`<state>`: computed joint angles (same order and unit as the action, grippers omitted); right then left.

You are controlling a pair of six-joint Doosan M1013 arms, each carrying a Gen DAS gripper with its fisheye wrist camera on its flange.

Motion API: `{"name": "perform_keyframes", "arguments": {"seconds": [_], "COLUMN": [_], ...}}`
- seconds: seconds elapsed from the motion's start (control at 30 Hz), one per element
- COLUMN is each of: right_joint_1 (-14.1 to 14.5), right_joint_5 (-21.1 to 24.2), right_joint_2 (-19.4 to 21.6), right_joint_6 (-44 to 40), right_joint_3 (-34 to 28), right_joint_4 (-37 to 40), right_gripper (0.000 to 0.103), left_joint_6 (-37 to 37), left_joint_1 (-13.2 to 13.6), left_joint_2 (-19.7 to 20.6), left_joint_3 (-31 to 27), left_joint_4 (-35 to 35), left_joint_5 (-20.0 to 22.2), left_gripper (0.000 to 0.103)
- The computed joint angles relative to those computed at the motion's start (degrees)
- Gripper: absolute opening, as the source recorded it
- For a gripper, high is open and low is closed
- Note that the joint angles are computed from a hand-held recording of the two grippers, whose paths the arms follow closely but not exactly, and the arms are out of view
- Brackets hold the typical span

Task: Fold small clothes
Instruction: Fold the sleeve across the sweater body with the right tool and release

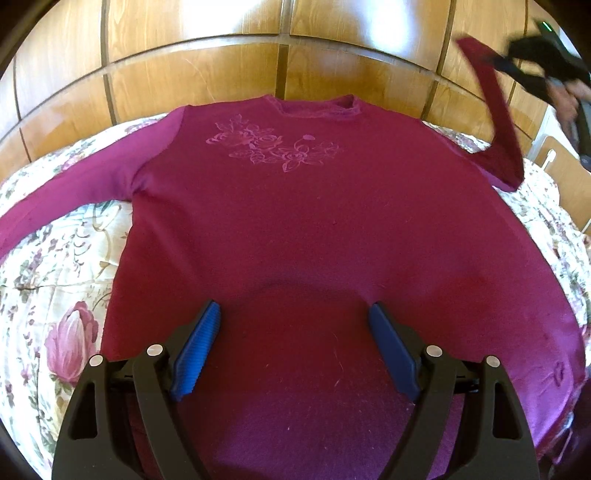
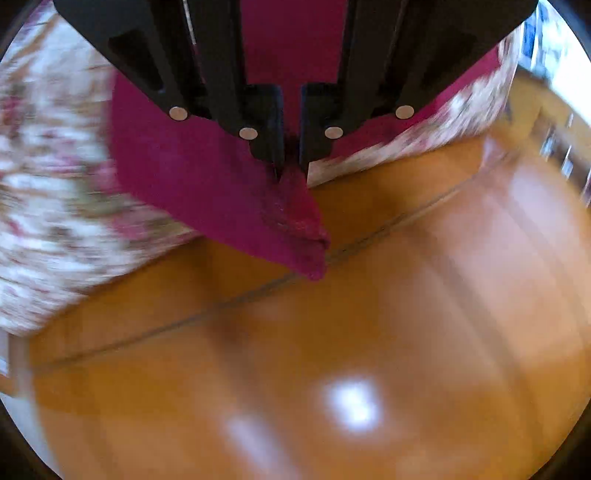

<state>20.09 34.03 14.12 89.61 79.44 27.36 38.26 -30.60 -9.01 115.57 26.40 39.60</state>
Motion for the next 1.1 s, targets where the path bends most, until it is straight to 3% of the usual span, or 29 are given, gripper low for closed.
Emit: {"name": "perform_keyframes", "arguments": {"seconds": [0.1,0.23,0.27,0.3,0.33,0.37,0.57,0.77,0.97,1.0,1.07,1.1], "right_joint_1": [4.5,8.0,8.3,8.6,8.5,8.4,5.1,1.5,-1.5,-1.5,-1.1,-0.9], "right_joint_5": [4.3,10.4,11.2,11.2,10.4,9.6,4.7,1.8,2.2,2.2,2.3,2.2], "right_joint_2": [3.2,6.3,6.7,6.8,6.5,5.9,0.7,-5.0,-6.6,-6.5,-5.7,-5.1], "right_joint_6": [-7.1,-15.0,-15.7,-17.1,-18.0,-18.5,-19.9,-7.3,4.9,5.6,8.3,9.5], "right_joint_3": [-3.5,-6.6,-7.0,-6.8,-6.2,-5.3,2.9,11.8,17.0,17.2,16.6,16.1], "right_joint_4": [4.7,9.6,10.2,11.8,12.7,13.8,18.3,4.4,-4.9,-5.8,-9.0,-10.1], "right_gripper": [0.005,0.009,0.017,0.042,0.052,0.054,0.056,0.057,0.056,0.056,0.056,0.056], "left_joint_6": [2.6,4.9,4.6,4.8,5.4,5.5,11.2,19.1,22.8,23.7,26.2,25.6], "left_joint_1": [1.2,3.2,3.7,4.3,5.2,5.7,11.6,16.2,18.0,18.2,18.6,18.4], "left_joint_2": [-1.1,-2.7,-3.0,-3.3,-3.5,-3.6,-1.9,2.7,8.4,9.2,11.0,11.7], "left_joint_3": [0.1,0.2,0.1,0.0,-0.2,-0.4,-2.6,-6.8,-11.2,-11.7,-13.1,-14.0], "left_joint_4": [-4.6,-8.9,-8.8,-9.0,-9.7,-9.9,-17.7,-26.8,-32.0,-33.2,-36.0,-34.8], "left_joint_5": [-1.4,-3.4,-3.8,-4.2,-4.7,-4.9,-6.8,-6.4,-4.2,-4.0,-2.4,-1.6], "left_gripper": [0.081,0.081,0.081,0.081,0.081,0.081,0.069,0.059,0.057,0.05,0.014,0.006]}}
